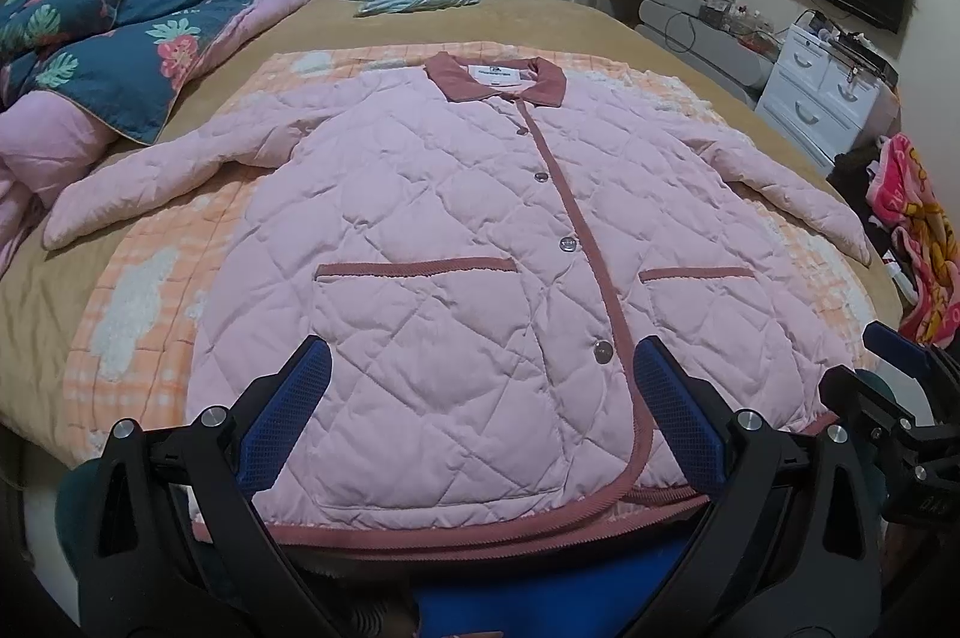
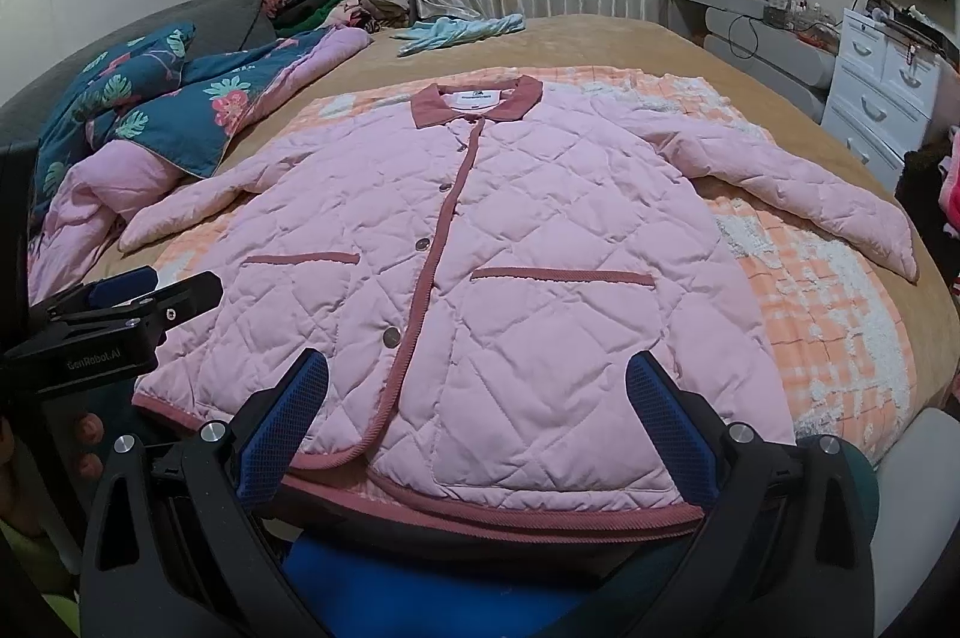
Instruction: Fold large clothes
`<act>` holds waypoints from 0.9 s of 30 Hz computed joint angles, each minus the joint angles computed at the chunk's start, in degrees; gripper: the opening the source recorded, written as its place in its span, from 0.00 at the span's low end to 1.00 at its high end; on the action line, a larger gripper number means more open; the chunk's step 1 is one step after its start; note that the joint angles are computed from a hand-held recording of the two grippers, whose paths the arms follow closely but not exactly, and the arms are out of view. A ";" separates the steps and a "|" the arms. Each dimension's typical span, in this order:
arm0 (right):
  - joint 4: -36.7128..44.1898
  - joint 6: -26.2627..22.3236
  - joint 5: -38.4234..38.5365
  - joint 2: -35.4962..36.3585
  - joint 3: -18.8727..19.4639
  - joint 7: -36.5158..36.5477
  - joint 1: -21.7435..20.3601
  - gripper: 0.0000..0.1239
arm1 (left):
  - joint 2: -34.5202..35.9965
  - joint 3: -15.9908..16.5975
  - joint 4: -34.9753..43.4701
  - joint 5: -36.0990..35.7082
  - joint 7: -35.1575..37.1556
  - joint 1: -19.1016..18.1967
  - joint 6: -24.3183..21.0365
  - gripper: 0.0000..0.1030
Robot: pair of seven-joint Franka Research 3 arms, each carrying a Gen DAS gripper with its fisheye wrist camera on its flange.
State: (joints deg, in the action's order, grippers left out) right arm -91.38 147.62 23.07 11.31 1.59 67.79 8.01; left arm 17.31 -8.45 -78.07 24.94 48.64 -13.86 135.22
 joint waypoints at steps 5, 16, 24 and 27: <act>0.44 -0.35 0.13 0.21 0.00 -0.19 -0.08 0.80 | -0.28 -0.01 -0.55 0.03 -0.15 0.08 0.41 0.92; 1.17 -1.24 0.65 0.63 0.03 -0.40 -0.33 0.80 | -0.36 0.01 -0.49 0.16 -0.11 0.08 0.31 0.92; 1.39 -1.38 0.57 0.86 0.02 -0.39 -0.34 0.80 | 0.66 -0.09 1.70 -0.38 0.64 -0.22 -0.69 0.92; 1.40 -1.38 0.59 0.88 0.03 -0.37 -0.35 0.80 | 0.73 -0.03 1.83 -0.35 0.63 -0.31 -0.83 0.92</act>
State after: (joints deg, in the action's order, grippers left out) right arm -89.98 146.24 23.66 12.19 1.62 67.42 7.66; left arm 18.03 -8.48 -76.24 24.59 49.27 -14.17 134.39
